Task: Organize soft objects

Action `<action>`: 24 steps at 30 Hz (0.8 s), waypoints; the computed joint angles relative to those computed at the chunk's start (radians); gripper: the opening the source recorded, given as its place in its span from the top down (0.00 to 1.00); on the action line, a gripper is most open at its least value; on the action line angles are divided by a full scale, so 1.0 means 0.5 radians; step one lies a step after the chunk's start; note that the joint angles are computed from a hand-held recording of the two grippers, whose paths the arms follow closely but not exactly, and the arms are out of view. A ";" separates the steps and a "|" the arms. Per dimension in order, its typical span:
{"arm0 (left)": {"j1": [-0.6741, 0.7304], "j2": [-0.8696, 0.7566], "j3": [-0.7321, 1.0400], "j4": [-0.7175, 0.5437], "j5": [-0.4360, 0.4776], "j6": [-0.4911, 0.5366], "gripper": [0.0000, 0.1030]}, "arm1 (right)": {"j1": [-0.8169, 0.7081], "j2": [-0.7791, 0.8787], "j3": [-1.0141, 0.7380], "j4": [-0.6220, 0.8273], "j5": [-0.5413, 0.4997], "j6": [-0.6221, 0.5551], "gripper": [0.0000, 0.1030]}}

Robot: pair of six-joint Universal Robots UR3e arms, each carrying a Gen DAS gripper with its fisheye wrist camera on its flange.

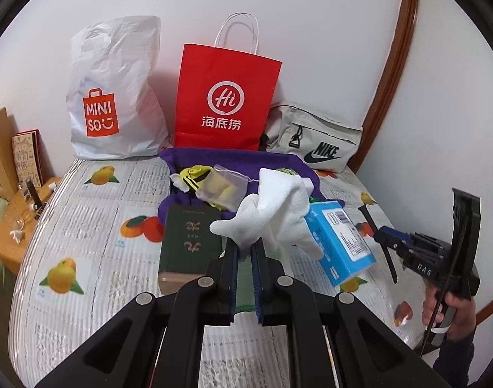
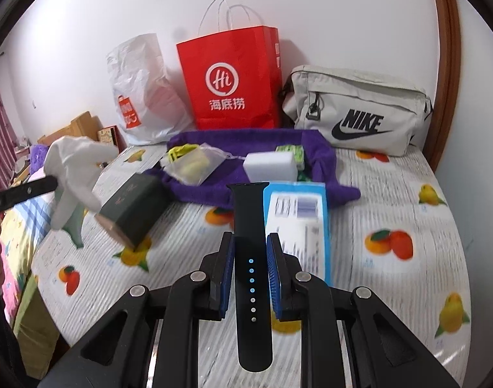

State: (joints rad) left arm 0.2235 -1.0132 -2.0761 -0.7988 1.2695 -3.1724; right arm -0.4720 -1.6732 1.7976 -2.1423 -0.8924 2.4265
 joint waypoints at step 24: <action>0.115 -0.648 0.270 0.256 0.083 -0.033 0.92 | 0.561 1.695 -2.151 0.125 -0.333 0.475 0.81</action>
State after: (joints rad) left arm 0.2812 -1.3370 -1.9410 -0.6708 1.3109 -3.1888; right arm -0.1917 -0.8259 0.7218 -2.0796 -1.0591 2.6643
